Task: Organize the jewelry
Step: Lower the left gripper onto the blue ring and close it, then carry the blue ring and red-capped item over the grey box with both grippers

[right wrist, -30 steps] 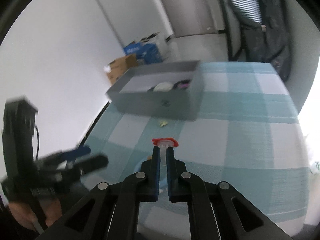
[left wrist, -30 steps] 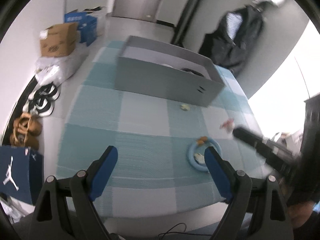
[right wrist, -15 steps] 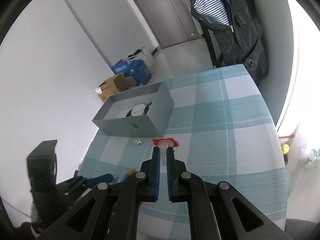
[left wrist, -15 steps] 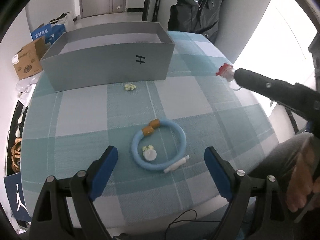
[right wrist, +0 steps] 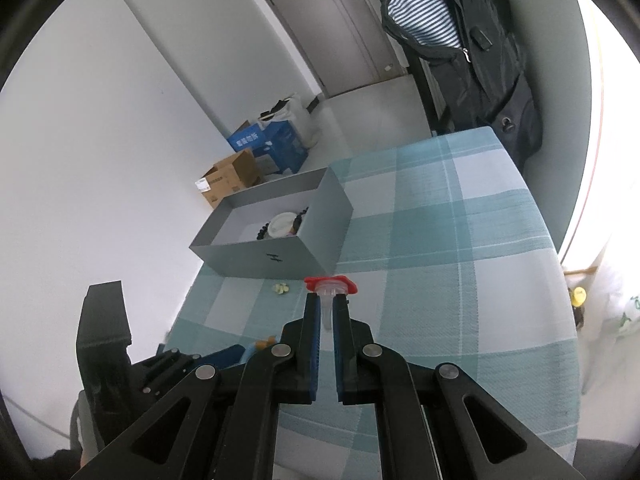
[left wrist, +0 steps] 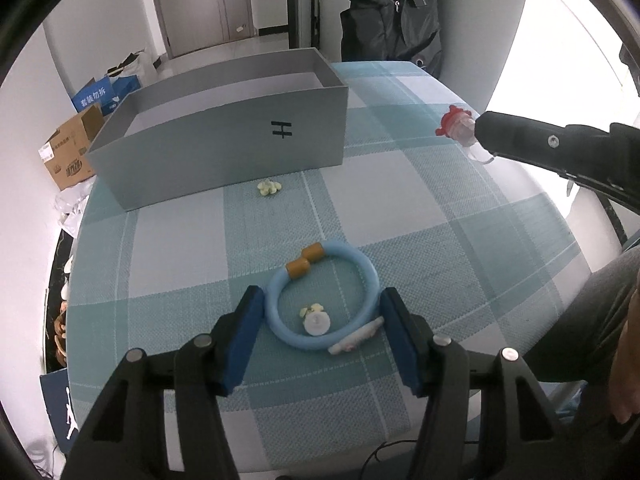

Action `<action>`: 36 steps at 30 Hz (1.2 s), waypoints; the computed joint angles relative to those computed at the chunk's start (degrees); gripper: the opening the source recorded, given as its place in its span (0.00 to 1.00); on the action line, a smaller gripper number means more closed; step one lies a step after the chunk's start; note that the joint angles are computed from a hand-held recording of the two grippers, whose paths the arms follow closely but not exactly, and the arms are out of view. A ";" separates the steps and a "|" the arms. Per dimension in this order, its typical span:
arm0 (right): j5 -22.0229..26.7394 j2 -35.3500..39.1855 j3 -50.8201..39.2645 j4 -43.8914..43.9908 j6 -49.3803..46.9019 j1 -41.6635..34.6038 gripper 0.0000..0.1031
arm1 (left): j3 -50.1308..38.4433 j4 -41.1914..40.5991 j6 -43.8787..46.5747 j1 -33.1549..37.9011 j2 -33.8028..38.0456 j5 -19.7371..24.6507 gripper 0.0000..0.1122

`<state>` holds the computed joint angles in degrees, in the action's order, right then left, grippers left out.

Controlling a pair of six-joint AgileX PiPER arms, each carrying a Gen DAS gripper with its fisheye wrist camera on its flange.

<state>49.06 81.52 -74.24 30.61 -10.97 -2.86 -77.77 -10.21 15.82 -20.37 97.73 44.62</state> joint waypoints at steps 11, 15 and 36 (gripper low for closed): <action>0.03 -0.10 0.30 0.43 1.00 -0.60 0.05 | -0.86 -6.08 2.09 2.56 -0.30 -0.87 0.48; 0.10 -0.06 0.26 0.60 0.88 -0.68 0.05 | -0.76 -9.72 3.85 3.77 -1.10 -1.56 0.48; 0.99 2.58 -4.47 3.34 -0.73 1.09 0.05 | -12.84 -23.77 7.21 12.60 3.89 4.76 0.48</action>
